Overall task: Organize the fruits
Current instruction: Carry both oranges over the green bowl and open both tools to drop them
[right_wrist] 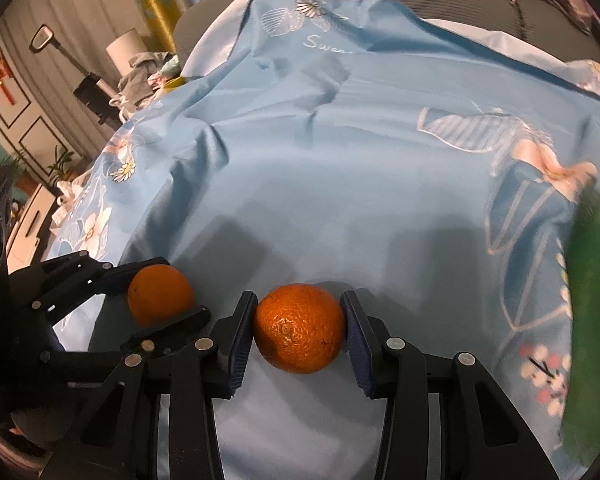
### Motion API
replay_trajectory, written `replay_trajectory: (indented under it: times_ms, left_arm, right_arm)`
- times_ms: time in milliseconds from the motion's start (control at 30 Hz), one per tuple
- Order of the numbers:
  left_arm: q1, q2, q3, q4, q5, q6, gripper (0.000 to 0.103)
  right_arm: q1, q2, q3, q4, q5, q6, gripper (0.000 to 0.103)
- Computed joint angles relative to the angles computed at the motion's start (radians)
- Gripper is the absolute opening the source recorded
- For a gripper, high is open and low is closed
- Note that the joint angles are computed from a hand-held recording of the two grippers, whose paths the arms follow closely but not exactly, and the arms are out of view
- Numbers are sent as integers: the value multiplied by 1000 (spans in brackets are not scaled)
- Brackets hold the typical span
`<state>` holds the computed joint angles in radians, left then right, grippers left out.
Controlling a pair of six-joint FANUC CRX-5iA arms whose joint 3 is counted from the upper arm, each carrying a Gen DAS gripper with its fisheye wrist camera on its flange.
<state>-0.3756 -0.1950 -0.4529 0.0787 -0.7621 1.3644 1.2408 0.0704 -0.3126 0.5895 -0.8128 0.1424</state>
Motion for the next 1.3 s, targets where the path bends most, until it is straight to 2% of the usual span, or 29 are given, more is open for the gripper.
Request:
replay_trajectory:
  times_ms: [600,967,1300]
  left_arm:
    - [0,-54,-31,79,-26,-19,46]
    - [-22,-101,-22,76,-56,12,46]
    - [-61,-130,4,52,-78,58,46]
  right_arm:
    - [52,-77,-79,51,-47,-137,45]
    - [90,-121,-123,100,-52,-210,45]
    - [140,-180,-163,185,-105,-295,45]
